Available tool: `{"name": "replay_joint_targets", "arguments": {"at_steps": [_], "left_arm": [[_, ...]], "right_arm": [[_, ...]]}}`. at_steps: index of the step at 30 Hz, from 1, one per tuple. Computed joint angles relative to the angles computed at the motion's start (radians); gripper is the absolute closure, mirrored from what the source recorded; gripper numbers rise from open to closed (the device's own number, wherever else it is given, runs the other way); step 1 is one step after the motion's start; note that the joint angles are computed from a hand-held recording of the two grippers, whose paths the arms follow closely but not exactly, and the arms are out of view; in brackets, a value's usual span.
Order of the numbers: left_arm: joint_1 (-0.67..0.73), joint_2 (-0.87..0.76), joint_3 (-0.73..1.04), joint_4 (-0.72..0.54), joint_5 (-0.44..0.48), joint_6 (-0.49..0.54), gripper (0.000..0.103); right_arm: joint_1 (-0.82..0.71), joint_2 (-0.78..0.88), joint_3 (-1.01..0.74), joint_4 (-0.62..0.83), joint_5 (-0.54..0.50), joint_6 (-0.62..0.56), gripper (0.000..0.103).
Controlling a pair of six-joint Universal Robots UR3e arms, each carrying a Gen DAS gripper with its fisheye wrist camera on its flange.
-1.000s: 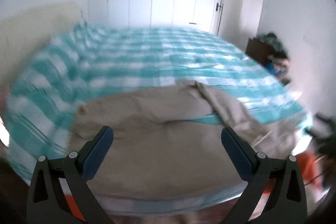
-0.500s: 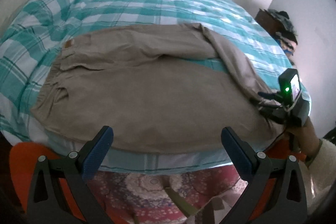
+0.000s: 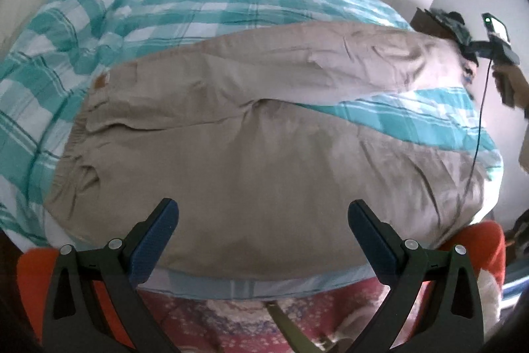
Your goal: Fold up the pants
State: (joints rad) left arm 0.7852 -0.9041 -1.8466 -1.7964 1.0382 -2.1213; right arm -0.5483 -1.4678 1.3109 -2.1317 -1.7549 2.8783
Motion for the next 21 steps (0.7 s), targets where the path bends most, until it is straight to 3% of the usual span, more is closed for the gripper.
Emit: {"name": "replay_joint_targets", "arguments": {"at_steps": [1,2,4,8,10,11,13,14,15,18,19,21], "left_arm": [[-0.001,-0.002,-0.016,0.023,0.006,-0.003,0.001],[-0.001,0.004,-0.051,0.055,0.023,-0.011,0.001],[-0.039,-0.031,-0.106,0.152,0.073,-0.068,0.001],[-0.189,-0.216,-0.091,0.353,0.124,-0.211,0.001],[-0.286,-0.349,-0.035,0.529,0.118,-0.314,0.001],[-0.35,-0.449,0.006,0.681,0.108,-0.398,0.001],[-0.453,-0.632,0.09,0.922,0.13,-0.538,0.001],[-0.509,-0.73,0.177,0.957,0.19,-0.58,0.001],[-0.542,-0.835,0.223,1.063,0.178,-0.636,0.001],[-0.634,-1.137,0.404,1.223,0.31,-0.709,0.001],[-0.66,-1.21,0.463,1.231,0.375,-0.757,0.001],[-0.663,-1.334,0.513,1.22,0.429,-0.746,0.0]], "right_arm": [[-0.045,0.053,-0.063,-0.004,-0.05,0.076,0.045],[-0.067,0.064,-0.084,0.009,-0.059,0.119,0.044],[-0.129,-0.008,0.0,0.026,0.042,0.168,0.044],[-0.14,-0.225,0.419,-0.028,0.232,0.106,0.044],[-0.123,-0.314,0.628,-0.09,0.334,0.113,0.044],[-0.1,-0.338,0.71,-0.127,0.379,0.128,0.044],[0.003,-0.326,0.778,-0.189,0.429,0.199,0.044],[0.08,-0.265,0.759,-0.245,0.462,0.249,0.044],[0.151,-0.19,0.718,-0.3,0.485,0.295,0.044],[0.38,0.099,0.435,-0.376,0.559,0.422,0.042],[0.442,0.196,0.33,-0.4,0.584,0.456,0.037],[0.547,0.383,0.121,-0.419,0.651,0.496,0.029]]}}
